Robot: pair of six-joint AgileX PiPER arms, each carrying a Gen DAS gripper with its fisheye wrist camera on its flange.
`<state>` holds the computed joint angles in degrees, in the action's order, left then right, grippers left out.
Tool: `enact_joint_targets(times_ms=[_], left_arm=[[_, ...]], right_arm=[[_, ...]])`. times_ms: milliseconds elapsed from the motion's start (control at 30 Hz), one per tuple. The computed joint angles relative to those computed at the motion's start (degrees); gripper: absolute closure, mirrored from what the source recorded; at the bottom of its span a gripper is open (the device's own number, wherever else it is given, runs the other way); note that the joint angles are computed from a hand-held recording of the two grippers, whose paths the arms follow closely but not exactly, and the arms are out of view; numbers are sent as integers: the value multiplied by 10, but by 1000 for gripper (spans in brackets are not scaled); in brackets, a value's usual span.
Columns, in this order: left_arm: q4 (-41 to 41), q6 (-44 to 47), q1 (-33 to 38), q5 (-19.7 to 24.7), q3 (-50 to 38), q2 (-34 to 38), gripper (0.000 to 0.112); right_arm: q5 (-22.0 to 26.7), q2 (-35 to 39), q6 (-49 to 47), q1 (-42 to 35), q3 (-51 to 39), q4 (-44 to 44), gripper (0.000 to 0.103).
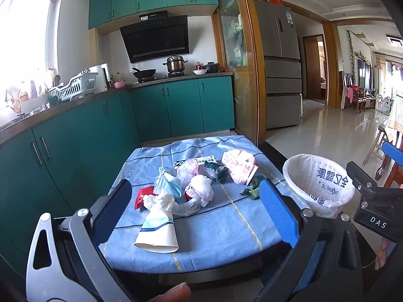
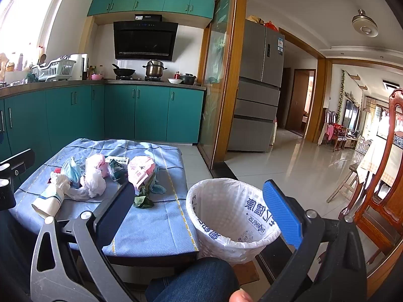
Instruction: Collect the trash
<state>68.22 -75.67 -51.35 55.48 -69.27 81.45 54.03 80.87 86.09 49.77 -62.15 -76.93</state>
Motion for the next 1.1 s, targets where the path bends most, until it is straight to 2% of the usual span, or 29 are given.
enact_joint_targets(times_ms=[1100], left_arm=[[-10, -2, 22, -24, 5, 7, 12]], right_arm=[[-1, 14, -10, 0, -15, -2, 3]])
